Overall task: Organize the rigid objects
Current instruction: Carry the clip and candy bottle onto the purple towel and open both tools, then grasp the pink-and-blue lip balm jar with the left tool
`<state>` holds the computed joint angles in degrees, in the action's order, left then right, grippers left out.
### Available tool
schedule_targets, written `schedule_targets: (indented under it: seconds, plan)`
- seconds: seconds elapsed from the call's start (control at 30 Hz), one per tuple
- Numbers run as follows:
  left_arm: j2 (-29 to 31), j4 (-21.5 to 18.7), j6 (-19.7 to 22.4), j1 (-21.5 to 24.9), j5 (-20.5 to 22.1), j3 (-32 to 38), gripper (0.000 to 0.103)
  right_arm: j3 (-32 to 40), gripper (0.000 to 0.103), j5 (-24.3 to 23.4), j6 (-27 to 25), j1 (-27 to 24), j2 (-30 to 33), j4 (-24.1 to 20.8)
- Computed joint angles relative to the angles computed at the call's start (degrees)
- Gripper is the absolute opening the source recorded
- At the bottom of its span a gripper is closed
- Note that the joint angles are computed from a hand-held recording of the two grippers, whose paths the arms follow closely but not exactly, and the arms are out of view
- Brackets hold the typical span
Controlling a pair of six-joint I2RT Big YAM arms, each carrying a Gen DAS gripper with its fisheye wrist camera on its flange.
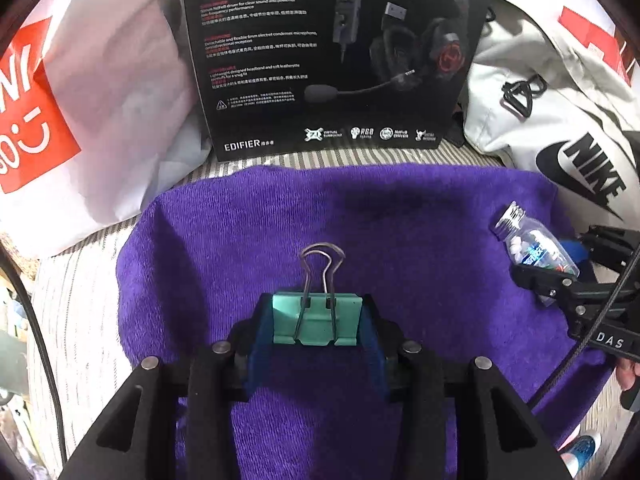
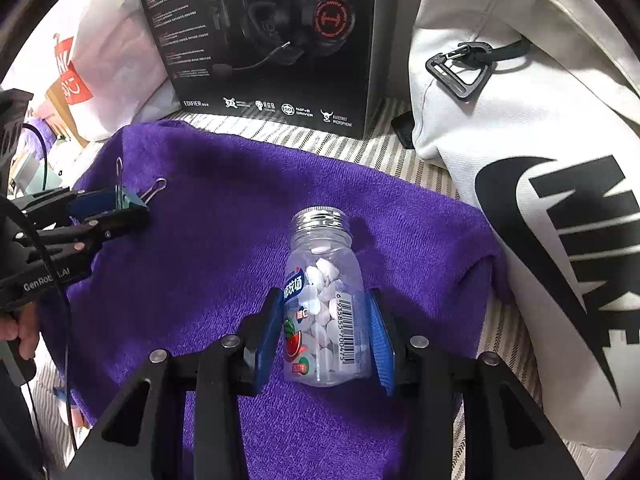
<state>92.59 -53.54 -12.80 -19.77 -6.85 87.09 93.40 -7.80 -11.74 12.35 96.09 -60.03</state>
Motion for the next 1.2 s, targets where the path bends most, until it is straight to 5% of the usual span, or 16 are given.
schedule_targets:
  seconds: [0.13, 0.43, 0.83, 1.2]
  plan:
    - [0.1, -1.6, -0.1, -0.5, -0.6, 0.2, 0.055, -0.7, 0.046, 0.1, -1.1, 0.1, -0.4, -0.2]
    - [-4.8, -3.9, -1.2, -1.1, -2.3, -2.6, 0.059, -2.9, 0.053, 0.9, -0.5, -0.4, -3.6, -1.7]
    - [-21.0, -3.9, -1.5, -3.2, -4.6, -12.2, 0.068, -12.6, 0.067, -2.2, 2.6, -2.8, -19.1, -1.4]
    - [-26.5, -2.8, -13.0, -8.4, -5.7, -23.2, 0.069, -24.1, 0.068, -5.7, 6.7, -3.9, -31.9, -2.6]
